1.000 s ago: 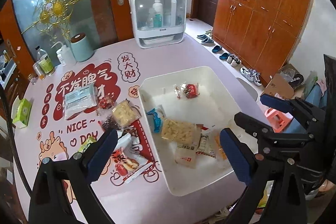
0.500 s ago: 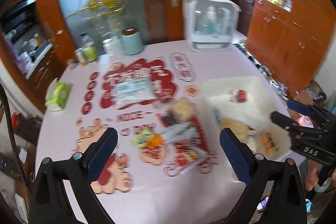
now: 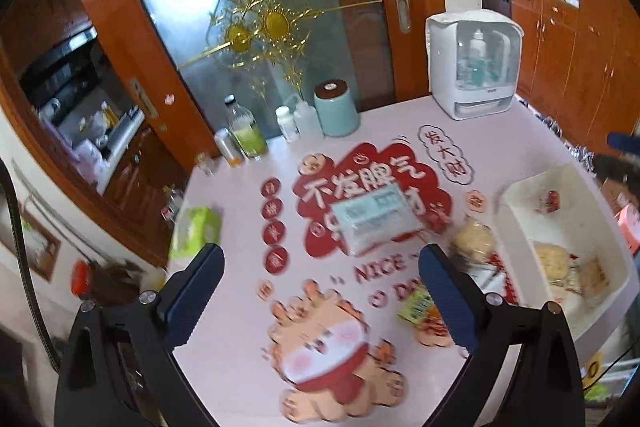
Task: Organize snacks
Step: 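Withdraw both tools from the tray toward the remaining snacks, then grasp the clear printed bag with the left tool while the right tool grasps the red bag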
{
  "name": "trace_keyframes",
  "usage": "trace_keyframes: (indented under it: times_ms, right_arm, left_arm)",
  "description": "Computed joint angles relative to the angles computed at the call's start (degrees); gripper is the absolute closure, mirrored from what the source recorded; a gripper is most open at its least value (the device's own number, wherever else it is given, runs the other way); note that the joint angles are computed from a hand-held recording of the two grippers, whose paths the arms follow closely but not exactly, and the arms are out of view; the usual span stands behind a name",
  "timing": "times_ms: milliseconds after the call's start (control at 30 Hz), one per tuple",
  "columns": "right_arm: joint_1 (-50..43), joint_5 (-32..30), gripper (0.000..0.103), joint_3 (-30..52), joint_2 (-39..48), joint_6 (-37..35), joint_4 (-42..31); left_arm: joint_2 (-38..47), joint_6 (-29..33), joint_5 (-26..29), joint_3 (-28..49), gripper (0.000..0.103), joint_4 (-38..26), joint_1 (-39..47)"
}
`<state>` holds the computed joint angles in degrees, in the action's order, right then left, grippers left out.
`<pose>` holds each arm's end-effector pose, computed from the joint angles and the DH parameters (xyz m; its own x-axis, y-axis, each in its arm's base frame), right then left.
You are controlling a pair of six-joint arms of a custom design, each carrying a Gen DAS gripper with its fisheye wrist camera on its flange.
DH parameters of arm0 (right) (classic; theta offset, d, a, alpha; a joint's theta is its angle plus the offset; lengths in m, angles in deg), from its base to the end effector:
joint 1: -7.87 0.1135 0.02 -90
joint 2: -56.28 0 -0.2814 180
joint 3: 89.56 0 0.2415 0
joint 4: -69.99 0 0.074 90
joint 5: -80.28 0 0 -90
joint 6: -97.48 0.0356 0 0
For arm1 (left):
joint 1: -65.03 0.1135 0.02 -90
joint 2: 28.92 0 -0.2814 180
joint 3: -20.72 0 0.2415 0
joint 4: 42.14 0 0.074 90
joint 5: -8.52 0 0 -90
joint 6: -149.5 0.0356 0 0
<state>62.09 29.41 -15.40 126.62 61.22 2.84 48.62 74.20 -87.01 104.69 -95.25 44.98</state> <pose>0.1421 0.1588 0.3038 -0.6829 0.1222 -0.7202 0.1470 0.9887 0.0284 0.2589 -0.0908 0.3357 -0.5902 0.4843 -0.6458 0.4434 0.8630 0.2419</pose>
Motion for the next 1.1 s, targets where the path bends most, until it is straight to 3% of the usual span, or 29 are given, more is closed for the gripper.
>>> trace_keyframes:
  times_ms: [233, 400, 533, 733, 867, 1100]
  right_arm:
    - [-13.06, -7.32, 0.031, 12.7, 11.75, -13.71, 4.14]
    - [-22.34, -16.68, 0.031, 18.82, 23.77, -18.53, 7.06]
    - [-27.17, -23.42, 0.031, 20.25, 34.42, -19.23, 10.37]
    - [-32.08, -35.11, 0.032, 18.85, 48.16, -17.29, 18.31]
    - [-32.94, -38.68, 0.032, 19.83, 55.46, -16.82, 20.44]
    - [-33.15, -40.44, 0.032, 25.53, 64.07, -20.14, 19.39]
  left_arm:
    - [17.93, 10.85, 1.19, 19.58, 0.006, -1.99, 0.88]
    - [31.69, 19.17, 4.6, 29.3, 0.006, -4.12, -1.26]
    - [44.9, 25.39, 5.27, 36.75, 0.006, -5.74, -3.43]
    - [61.3, 32.65, 1.18, 42.49, 0.006, -3.59, -5.91]
    - [69.64, 34.94, -0.59, 47.49, 0.006, -3.39, -6.4]
    - [82.45, 35.91, 0.74, 65.15, 0.006, -11.56, -6.18]
